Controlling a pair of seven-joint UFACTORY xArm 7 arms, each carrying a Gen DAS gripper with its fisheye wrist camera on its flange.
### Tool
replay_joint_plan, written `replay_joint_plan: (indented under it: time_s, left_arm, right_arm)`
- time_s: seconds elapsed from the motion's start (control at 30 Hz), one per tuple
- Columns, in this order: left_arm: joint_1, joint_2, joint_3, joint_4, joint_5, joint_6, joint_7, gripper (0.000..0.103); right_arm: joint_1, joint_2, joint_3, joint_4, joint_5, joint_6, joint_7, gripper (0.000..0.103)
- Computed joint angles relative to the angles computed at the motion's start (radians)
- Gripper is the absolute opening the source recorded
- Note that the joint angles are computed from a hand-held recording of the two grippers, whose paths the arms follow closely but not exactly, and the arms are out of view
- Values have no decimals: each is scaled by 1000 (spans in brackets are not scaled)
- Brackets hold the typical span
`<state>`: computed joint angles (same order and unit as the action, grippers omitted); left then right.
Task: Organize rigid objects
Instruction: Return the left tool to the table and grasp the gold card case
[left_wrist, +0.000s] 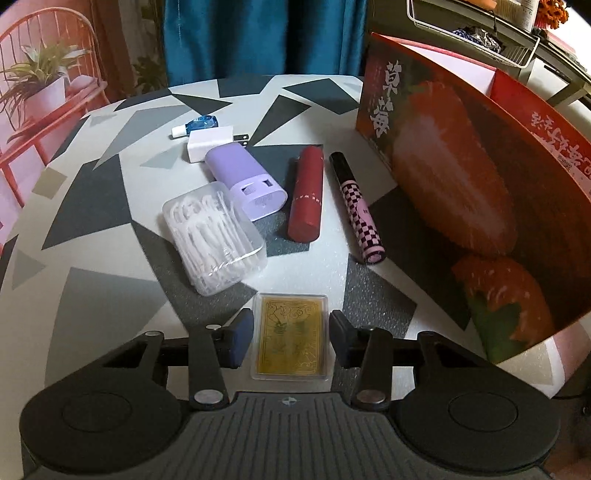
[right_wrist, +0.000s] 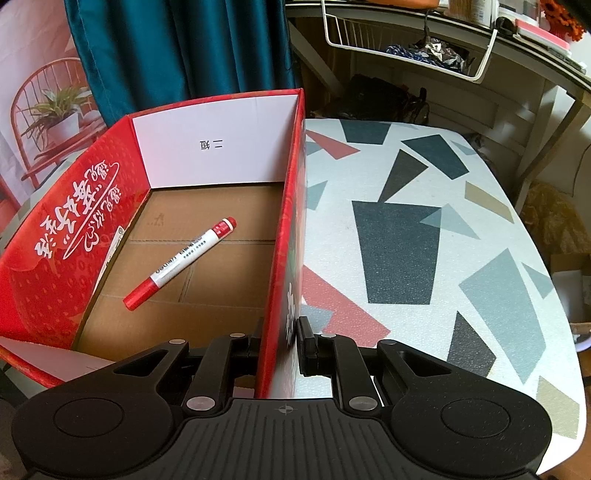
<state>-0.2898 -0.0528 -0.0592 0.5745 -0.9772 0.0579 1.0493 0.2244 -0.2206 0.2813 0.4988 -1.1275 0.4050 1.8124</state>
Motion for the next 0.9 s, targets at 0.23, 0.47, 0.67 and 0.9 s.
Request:
replay_joint_plan:
  time_s: [0.23,0.47,0.67,0.9]
  left_arm:
    - [5,67,-46,74,-135,-17,106,47]
    - [40,118,-131,123,-259,-73,178,47]
    - [44,118,-185,130,-449,-138,312,47]
    - [18,99,-142,126,-529,-119,355,47]
  right_arm:
    - [3,1,-1,2,6,6,-7,14]
    - [5,-4,3,0,-8,15,-4,13]
    - [5,-5,6,-2,-37,16,27,14]
    - [7,-6,9,-5,-90,22,98,14]
